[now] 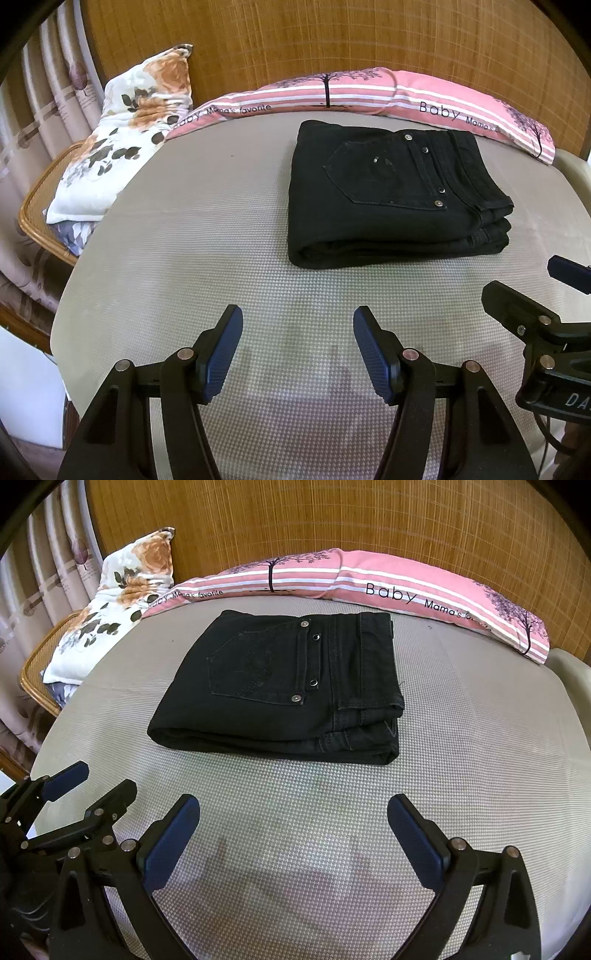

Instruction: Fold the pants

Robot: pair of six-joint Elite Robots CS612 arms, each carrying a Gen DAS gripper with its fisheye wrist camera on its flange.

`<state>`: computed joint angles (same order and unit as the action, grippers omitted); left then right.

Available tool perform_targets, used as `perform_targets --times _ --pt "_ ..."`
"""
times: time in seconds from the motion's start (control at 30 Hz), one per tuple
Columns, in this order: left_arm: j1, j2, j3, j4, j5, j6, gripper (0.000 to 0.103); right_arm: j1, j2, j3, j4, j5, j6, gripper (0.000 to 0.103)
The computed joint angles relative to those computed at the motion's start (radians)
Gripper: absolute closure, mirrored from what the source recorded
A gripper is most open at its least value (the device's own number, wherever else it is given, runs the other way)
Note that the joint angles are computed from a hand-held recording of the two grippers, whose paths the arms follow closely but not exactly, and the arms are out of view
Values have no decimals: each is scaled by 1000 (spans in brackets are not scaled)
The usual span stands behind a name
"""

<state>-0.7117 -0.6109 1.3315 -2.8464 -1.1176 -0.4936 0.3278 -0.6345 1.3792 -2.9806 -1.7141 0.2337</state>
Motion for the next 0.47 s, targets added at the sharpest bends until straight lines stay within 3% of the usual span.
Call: perform_targets --times 0.47 --pt "6 4 -6 -5 -25 7 40 -2 1 -4 10 4 2 2"
